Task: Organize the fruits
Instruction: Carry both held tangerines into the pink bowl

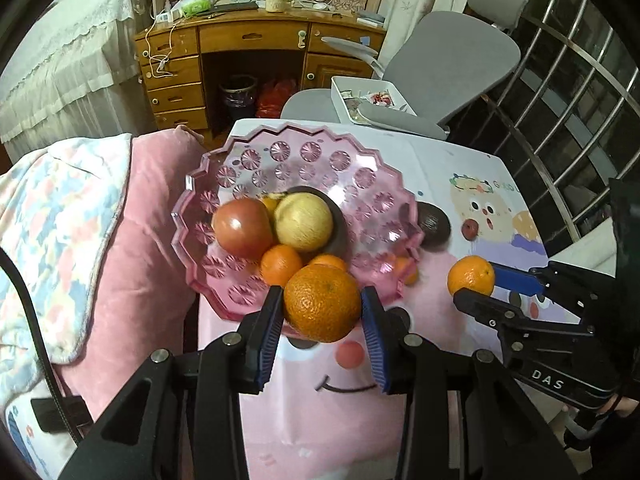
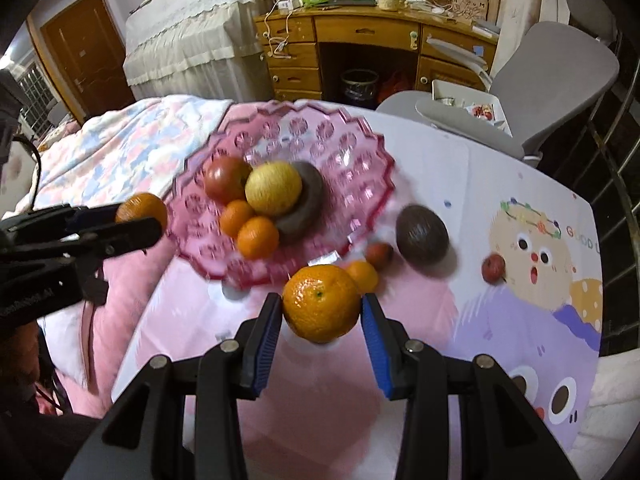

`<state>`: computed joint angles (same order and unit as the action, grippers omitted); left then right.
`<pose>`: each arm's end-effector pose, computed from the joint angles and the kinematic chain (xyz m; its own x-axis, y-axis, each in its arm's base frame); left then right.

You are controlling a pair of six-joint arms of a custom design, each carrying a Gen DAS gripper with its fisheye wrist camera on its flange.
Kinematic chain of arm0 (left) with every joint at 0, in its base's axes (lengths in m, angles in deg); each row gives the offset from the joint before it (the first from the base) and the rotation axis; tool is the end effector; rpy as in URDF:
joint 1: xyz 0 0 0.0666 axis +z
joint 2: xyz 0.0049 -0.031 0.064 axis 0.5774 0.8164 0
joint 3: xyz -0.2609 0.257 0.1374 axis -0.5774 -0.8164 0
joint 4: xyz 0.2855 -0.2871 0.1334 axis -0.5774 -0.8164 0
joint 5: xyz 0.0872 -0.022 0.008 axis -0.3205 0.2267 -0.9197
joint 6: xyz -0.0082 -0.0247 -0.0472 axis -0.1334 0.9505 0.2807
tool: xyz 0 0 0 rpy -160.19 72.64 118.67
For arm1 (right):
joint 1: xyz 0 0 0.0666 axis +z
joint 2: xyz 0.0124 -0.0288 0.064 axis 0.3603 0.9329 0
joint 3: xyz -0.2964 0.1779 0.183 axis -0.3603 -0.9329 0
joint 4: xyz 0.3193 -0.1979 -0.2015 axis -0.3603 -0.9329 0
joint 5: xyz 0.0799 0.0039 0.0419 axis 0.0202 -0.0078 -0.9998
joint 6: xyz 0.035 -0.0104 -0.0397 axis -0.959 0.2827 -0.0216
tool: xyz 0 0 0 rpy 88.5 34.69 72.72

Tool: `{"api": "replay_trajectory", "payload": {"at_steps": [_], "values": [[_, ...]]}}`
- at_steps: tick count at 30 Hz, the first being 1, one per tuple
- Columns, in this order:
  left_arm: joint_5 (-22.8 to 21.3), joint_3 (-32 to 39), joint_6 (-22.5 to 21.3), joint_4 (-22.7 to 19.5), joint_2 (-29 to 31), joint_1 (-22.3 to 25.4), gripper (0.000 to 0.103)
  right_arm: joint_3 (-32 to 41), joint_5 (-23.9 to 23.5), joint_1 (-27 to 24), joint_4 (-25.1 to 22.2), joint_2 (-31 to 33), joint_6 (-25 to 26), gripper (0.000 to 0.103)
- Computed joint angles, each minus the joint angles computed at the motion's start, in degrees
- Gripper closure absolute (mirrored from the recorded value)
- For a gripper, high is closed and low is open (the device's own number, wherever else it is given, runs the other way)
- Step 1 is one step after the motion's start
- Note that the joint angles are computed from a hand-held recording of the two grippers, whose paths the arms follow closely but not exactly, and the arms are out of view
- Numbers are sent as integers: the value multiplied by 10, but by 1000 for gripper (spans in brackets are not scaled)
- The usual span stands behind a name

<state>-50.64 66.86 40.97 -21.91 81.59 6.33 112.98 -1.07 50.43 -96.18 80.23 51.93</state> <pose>0.5089 -0.2775 0.4412 -0.8710 -0.0932 -0.4824 -0.0095 0.9848 -0.1732 0.5346 0.3038 0.4306 -0.8018 -0.3811 -0.4603 -0.4802 0.8693 0.1168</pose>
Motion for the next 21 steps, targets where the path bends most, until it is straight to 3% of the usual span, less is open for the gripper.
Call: {"api": "replay_trajectory", "payload": {"at_steps": [13,21], "values": [[63,-10,-28,22,29,57,65,132,8,19,-23,103,-73,62],[74,-20,-34,28,34,65,63,142,2,20,-25,126,-112,61]]}}
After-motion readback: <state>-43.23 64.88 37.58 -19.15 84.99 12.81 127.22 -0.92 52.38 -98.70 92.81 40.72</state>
